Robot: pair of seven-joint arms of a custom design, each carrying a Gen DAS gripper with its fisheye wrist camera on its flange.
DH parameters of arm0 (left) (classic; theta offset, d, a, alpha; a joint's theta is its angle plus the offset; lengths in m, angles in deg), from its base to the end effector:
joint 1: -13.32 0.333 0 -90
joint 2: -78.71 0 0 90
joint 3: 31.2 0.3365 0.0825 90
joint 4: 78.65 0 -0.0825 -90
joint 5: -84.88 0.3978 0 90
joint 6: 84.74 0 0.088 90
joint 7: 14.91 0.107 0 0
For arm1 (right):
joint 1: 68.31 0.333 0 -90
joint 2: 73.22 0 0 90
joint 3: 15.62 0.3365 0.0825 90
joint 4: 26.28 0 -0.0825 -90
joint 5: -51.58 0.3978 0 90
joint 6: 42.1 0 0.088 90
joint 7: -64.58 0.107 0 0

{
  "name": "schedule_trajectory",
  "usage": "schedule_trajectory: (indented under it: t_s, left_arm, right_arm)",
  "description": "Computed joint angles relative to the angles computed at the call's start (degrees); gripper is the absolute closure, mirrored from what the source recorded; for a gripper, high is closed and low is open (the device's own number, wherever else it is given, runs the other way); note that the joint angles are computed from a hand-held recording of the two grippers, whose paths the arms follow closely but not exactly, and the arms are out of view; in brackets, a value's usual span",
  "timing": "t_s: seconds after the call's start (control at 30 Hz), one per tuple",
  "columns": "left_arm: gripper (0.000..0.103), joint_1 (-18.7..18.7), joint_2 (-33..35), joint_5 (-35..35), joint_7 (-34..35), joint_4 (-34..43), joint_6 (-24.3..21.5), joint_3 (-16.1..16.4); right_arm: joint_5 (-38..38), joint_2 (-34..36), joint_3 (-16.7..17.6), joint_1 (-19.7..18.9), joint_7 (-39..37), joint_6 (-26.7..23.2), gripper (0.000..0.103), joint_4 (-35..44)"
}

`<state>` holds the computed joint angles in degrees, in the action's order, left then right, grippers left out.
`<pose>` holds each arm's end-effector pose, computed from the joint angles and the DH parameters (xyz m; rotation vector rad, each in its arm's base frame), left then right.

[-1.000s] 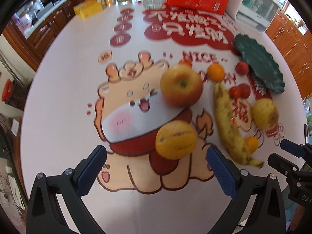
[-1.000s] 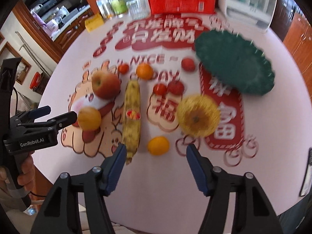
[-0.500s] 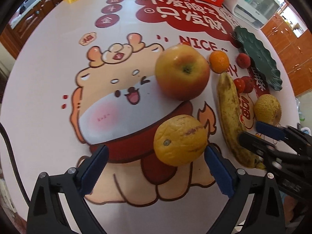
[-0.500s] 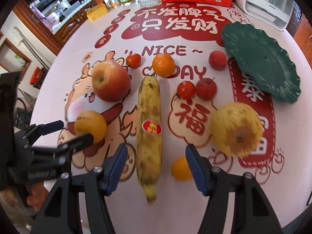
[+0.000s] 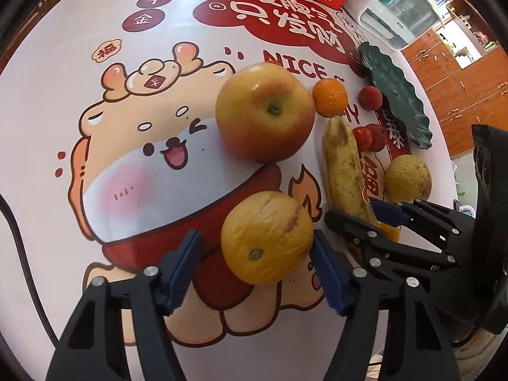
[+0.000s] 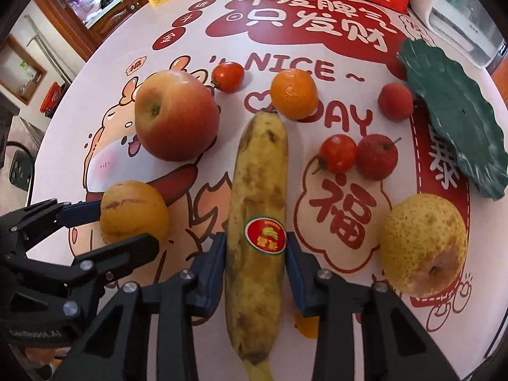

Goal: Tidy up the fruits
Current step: 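Close the left tool on the yellow melon while the right tool grips the banana, then carry the melon in the left tool and banana in the right tool over the green plate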

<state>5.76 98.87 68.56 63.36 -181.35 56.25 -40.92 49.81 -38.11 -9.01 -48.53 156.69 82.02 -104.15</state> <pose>0.6611 -0.1937 0.4026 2.2459 -1.9988 0.6212 0.6957 0.3214 0.3957 -2.4683 1.6166 -0.1033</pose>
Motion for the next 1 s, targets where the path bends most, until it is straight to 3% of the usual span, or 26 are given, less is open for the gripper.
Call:
schedule_trajectory:
  t_s: [0.13, 0.43, 0.73, 1.0]
  left_arm:
    - [0.052, -0.8, 0.6, 2.6, -0.6, 0.8, 0.2, 0.7]
    - [0.053, -2.2, 0.0, 7.4, -1.6, 0.9, -1.3, 1.2]
    - [0.053, -1.8, -5.5, 8.5, -0.5, -1.0, 0.2, 0.9]
    - [0.053, -2.2, -6.1, 9.3, 1.7, 6.3, 1.0, 0.3]
  right_arm:
    - [-0.7, -0.6, -0.1, 0.2, -0.3, 1.6, 0.068, -1.2]
    - [-0.1, -1.8, 0.2, -0.1, 0.8, 3.1, 0.069, -3.3]
    - [3.8, -5.3, 1.3, -1.5, 0.0, 4.2, 0.069, -5.3]
    - [3.6, -10.9, 0.0, -2.1, 1.5, 6.2, 0.069, -5.5]
